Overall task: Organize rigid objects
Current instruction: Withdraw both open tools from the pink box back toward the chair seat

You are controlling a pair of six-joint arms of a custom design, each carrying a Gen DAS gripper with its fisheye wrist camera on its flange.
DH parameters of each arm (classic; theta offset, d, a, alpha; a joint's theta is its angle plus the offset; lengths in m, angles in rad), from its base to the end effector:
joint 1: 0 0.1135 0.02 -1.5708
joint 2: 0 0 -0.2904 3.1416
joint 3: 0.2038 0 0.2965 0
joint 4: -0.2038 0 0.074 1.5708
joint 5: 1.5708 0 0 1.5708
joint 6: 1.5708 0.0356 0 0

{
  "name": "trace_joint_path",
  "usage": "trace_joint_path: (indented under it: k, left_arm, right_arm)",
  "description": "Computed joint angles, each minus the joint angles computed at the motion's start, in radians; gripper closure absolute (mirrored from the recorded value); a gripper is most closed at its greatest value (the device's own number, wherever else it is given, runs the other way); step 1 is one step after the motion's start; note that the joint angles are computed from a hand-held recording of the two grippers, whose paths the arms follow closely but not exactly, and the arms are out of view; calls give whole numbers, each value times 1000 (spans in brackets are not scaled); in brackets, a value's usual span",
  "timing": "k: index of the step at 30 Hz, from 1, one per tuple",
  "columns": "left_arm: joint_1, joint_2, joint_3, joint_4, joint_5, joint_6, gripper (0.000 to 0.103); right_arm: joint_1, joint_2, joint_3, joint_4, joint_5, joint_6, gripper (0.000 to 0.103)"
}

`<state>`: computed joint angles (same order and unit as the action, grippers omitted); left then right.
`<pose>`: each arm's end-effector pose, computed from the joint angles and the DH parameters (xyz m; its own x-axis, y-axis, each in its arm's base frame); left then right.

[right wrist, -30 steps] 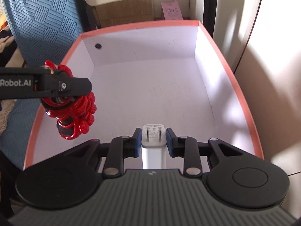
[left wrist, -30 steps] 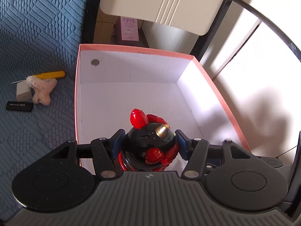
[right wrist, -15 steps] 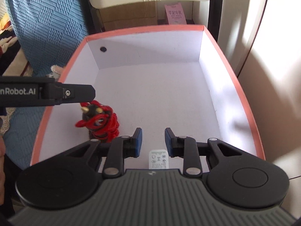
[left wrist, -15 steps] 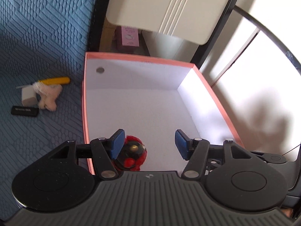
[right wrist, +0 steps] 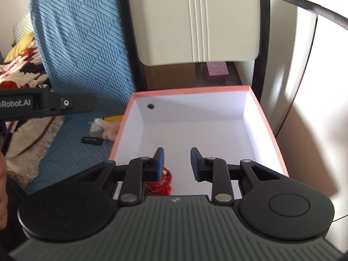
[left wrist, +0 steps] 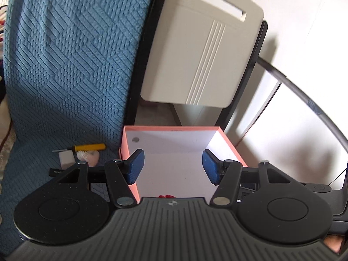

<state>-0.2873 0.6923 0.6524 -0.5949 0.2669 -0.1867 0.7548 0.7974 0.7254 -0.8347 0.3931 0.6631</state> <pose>0.1663 -0.0589 0.2830 -0.6474 0.0046 -0.7622 0.3631 0.8810 -0.3031 0.1382 0.1113 0.2761 -0.7358 0.0886 -0.6714 -0.0101 0.9899 0.1417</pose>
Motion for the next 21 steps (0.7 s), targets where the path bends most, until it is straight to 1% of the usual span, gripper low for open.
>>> trace_joint_path:
  k: [3, 7, 12, 14, 16, 20, 21]
  left_arm:
    - [77, -46, 19, -48, 69, 33, 38]
    - [193, -98, 43, -118, 150, 107, 38]
    - [432, -138, 72, -233, 338, 252, 38]
    - [553, -141, 86, -294, 436, 335, 38]
    - [678, -128, 104, -377, 530, 447, 38]
    - [908, -95, 129, -540, 668, 702, 38]
    - [941, -80, 134, -560, 683, 737, 38]
  right_arm:
    - [71, 17, 42, -20, 50, 44, 73]
    - [171, 68, 107, -57, 131, 100, 73]
    - [297, 143, 177, -99, 226, 169, 73]
    - [357, 178, 207, -128, 270, 216, 73]
    - [414, 207, 231, -150, 304, 268, 73]
    - [516, 276, 279, -195, 355, 372, 73]
    - [540, 289, 286, -193, 369, 388, 73]
